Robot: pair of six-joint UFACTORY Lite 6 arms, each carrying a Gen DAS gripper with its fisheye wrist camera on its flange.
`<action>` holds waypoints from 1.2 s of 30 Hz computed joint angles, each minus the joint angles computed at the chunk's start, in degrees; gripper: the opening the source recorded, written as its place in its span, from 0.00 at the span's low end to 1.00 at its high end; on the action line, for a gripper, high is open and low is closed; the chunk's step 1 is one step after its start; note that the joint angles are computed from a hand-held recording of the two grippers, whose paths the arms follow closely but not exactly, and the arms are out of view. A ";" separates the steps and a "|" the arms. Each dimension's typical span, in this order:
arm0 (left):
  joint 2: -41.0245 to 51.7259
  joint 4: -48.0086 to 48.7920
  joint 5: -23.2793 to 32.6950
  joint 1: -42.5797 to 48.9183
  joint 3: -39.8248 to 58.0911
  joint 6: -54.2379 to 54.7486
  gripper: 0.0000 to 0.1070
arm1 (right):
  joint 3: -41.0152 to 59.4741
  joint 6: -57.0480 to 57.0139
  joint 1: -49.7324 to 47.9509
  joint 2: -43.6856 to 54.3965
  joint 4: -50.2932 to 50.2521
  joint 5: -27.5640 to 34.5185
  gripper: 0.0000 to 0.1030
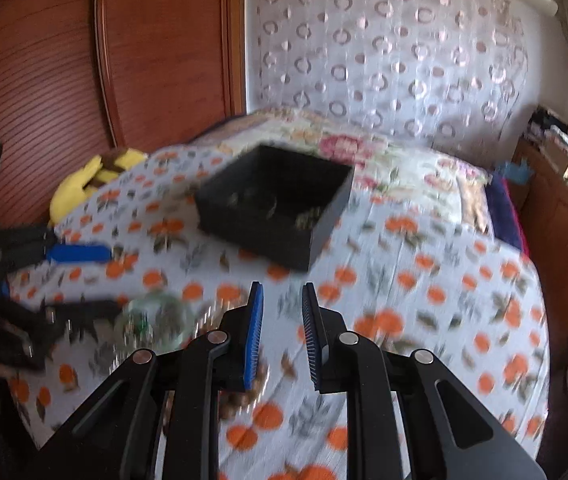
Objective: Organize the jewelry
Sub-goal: 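Grasp the jade bangle with the left tool while the right tool grasps the wooden bead bracelet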
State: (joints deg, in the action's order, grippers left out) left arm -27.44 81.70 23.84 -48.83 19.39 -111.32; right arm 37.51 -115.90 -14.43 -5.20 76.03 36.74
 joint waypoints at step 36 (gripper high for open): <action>8.79 12.67 -11.45 12.91 1.51 -5.58 0.44 | -9.15 -10.06 -6.40 1.64 2.32 -1.96 0.21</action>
